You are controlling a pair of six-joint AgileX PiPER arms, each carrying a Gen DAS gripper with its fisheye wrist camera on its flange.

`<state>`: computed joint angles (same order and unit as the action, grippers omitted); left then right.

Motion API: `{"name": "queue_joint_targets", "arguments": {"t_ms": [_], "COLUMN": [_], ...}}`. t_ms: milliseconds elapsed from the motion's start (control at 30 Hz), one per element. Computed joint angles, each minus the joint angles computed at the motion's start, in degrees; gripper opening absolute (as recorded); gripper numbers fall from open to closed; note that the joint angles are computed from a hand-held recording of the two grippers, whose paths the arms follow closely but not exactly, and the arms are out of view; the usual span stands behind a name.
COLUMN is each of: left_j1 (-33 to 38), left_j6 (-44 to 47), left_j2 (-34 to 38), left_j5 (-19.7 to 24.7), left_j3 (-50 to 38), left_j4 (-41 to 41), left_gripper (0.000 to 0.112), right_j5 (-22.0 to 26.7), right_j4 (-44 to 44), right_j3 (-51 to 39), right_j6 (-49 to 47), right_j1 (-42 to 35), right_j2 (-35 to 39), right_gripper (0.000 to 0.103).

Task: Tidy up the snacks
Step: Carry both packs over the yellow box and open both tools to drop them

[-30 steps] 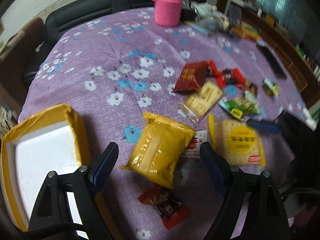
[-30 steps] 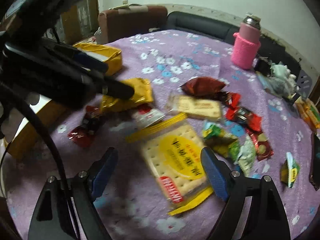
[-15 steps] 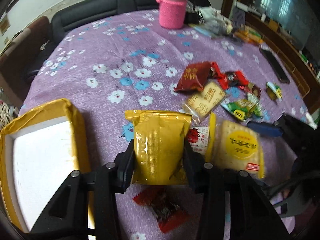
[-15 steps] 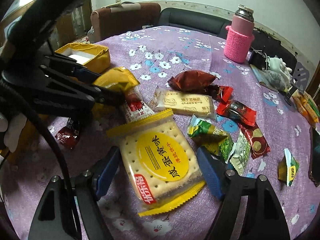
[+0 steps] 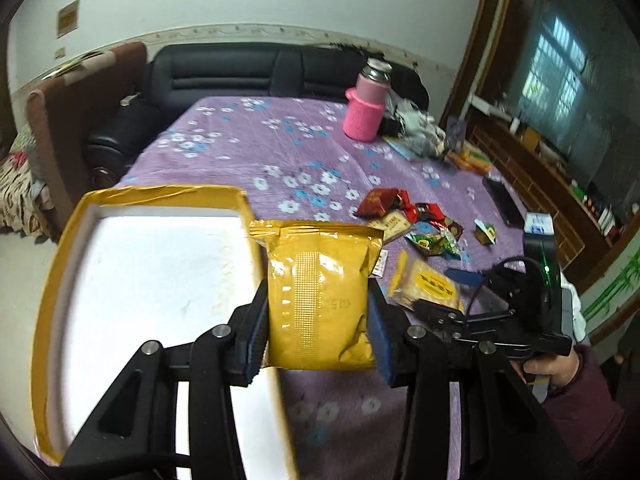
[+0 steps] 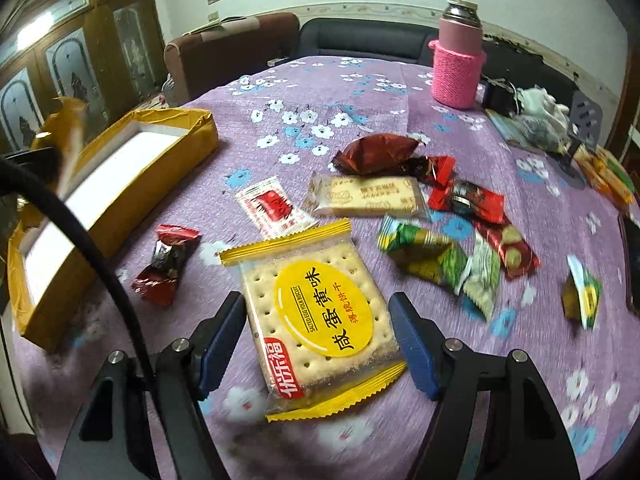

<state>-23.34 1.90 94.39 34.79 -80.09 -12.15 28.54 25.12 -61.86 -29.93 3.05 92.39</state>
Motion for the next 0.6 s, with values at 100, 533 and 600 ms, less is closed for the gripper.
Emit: {"name": "queue_joint_targets", "arguments": {"t_ms": [100, 533, 600], "left_j1": [1.8, 11.7, 13.2], "left_j6": [1.7, 11.3, 11.9], "left_j2": [-3.0, -8.8, -8.4], "left_j5": [-1.8, -5.7, -5.8], "left_j3": [4.2, 16.2, 16.2], "left_j4": [-1.4, -9.7, -9.5], "left_gripper": [0.046, 0.046, 0.046], "right_j5": [-0.5, 2.9, 4.5], "right_j4": [0.1, -4.4, -4.4], "right_j3": [3.9, 5.7, 3.2], "right_j6": [2.1, 15.6, 16.7], "right_j1": [0.2, 5.4, 6.9], "right_j2": [-3.7, -12.4, -11.4], "right_gripper": [0.073, 0.073, 0.073]}}
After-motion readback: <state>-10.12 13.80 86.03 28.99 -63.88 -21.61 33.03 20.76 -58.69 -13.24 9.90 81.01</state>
